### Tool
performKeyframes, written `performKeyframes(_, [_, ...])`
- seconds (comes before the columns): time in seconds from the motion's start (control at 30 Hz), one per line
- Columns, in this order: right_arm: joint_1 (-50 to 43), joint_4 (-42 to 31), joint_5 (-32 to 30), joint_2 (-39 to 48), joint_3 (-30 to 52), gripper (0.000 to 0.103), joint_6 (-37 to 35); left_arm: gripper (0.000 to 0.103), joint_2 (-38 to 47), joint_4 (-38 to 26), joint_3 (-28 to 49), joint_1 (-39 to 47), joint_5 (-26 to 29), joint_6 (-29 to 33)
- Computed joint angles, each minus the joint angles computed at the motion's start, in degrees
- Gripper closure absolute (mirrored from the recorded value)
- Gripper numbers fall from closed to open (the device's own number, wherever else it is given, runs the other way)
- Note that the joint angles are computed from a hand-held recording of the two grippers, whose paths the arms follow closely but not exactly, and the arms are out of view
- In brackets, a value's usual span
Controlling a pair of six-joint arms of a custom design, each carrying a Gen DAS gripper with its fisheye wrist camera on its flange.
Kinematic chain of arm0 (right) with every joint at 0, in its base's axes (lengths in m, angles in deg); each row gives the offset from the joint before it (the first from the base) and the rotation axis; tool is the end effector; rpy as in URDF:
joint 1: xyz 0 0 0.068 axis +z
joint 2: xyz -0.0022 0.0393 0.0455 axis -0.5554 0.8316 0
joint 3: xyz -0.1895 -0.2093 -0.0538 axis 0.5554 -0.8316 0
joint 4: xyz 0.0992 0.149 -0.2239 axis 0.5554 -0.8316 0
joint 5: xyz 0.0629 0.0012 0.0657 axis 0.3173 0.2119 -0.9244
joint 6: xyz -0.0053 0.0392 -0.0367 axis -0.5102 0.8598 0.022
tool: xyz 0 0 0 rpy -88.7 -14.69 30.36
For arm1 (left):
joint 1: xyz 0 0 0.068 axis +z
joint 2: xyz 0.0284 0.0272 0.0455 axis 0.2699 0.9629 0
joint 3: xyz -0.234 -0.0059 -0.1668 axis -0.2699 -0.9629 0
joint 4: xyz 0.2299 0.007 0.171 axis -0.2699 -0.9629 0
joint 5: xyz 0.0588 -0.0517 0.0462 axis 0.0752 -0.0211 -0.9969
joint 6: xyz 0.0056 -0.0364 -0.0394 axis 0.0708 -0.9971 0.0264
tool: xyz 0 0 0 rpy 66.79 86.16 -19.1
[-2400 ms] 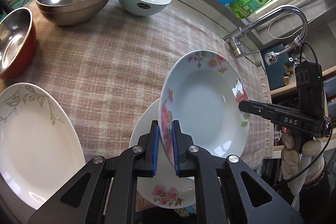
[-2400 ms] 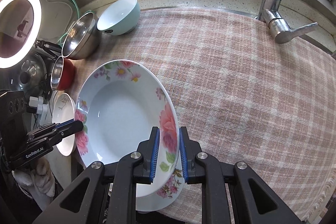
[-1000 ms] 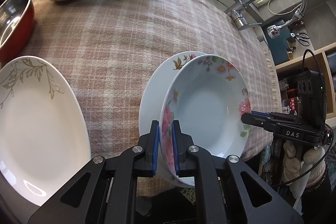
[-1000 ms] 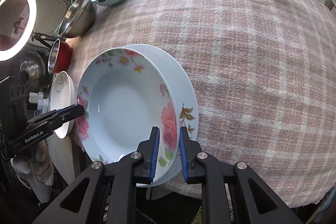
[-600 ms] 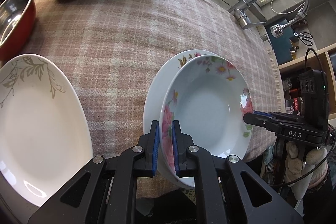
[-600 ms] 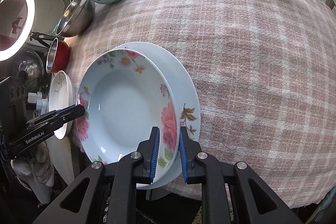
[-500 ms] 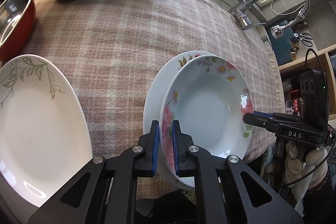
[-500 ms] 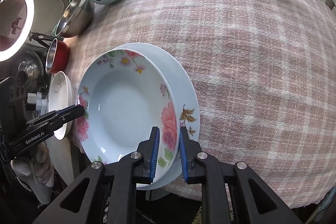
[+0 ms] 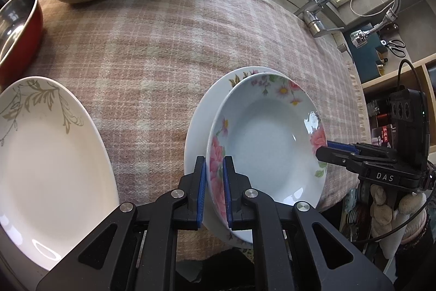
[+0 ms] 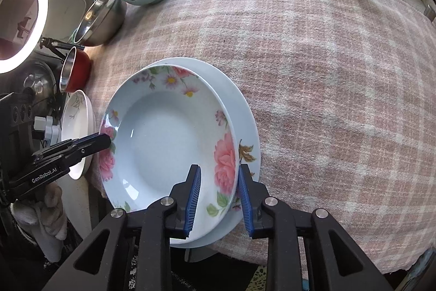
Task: Organize plates and bowls
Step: 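Lower the nested floral plates onto the cloth and open both tools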
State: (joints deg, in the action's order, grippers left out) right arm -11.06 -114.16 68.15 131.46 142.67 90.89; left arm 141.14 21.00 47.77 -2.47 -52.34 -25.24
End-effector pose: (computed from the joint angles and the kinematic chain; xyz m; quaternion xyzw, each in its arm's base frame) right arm 0.3503 0.1586 0.0605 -0.1338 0.9745 0.1767 0.0353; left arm 0.2703 -0.1001 0.0547 -0.0362 0.9693 -0.2124 0.1184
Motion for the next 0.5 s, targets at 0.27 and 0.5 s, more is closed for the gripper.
performKeyframes(0.27, [-0.8,0.6,0.6,-1.4,-1.4,0.074,0.7,0.093,-1.3,-0.2,-0.3,0.4,-0.5,0.7])
performKeyframes(0.5, [-1.6,3.5,1.7,-4.6,-4.4,0.073,2.7,0.093,-4.7,-0.7,-1.8,2.1,-1.0,1.2])
